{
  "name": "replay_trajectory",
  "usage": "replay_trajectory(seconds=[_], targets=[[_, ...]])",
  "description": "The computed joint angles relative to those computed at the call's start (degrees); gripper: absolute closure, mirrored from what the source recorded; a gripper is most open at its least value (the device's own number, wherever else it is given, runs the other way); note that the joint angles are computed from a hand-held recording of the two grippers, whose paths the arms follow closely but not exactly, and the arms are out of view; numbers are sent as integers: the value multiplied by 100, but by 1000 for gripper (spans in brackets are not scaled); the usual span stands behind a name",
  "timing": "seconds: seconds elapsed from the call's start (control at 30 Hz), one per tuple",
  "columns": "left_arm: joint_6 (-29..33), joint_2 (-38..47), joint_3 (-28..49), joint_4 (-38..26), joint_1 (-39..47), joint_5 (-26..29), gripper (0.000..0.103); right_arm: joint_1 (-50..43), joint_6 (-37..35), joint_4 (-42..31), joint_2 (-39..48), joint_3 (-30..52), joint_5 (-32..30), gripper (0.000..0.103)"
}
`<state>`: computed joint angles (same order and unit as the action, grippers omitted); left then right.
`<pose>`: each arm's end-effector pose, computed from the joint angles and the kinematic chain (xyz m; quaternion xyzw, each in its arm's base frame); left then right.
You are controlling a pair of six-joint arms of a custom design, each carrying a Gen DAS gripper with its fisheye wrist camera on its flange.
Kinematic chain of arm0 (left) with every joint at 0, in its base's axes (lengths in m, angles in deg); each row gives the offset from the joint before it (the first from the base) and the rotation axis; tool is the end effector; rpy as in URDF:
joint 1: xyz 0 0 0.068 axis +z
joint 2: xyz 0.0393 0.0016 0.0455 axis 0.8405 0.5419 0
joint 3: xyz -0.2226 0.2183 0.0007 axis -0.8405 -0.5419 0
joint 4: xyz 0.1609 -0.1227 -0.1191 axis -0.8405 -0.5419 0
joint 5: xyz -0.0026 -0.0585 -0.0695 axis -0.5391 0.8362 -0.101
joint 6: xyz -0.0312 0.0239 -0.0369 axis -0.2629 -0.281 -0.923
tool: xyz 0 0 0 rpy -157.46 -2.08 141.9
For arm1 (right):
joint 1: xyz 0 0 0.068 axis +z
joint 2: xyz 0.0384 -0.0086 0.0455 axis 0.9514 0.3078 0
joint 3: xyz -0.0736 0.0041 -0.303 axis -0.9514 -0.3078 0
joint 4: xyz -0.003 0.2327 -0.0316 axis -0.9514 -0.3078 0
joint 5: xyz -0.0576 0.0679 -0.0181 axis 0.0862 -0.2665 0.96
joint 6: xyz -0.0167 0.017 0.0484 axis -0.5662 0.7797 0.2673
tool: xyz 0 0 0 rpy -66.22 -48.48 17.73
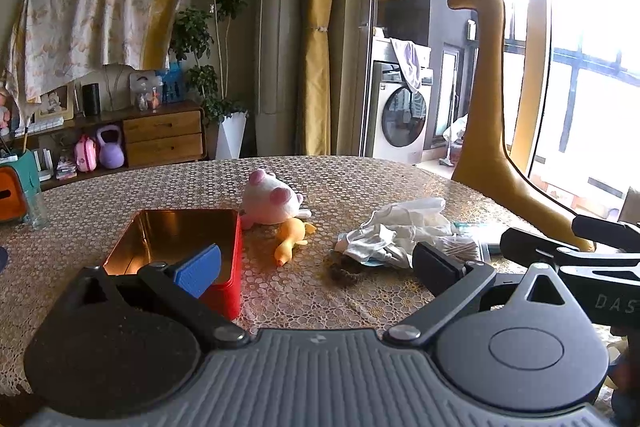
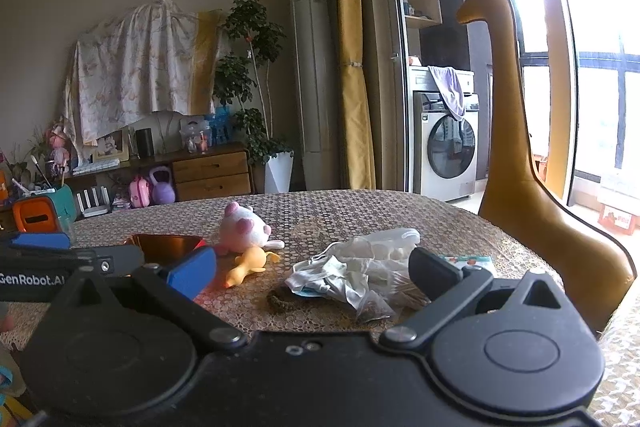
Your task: Organize soft objects
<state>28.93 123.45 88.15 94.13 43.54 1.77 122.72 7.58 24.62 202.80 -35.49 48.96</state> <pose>0.3570 -0.1014 0.1140 0.2652 0.7911 -0.1976 0.5145 0.2551 0.2595 0.1424 0.1938 0.7849 -0.0995 0.5801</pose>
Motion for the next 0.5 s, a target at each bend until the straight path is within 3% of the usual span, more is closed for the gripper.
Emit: replay_trajectory(seconds=[0.27, 0.5], targets=[[41, 34, 62, -50, -28, 29, 0, -32, -6, 27, 3, -26, -23, 0], [126, 140, 407, -465, -86, 32, 0, -129, 25, 81, 101, -13, -141, 0]])
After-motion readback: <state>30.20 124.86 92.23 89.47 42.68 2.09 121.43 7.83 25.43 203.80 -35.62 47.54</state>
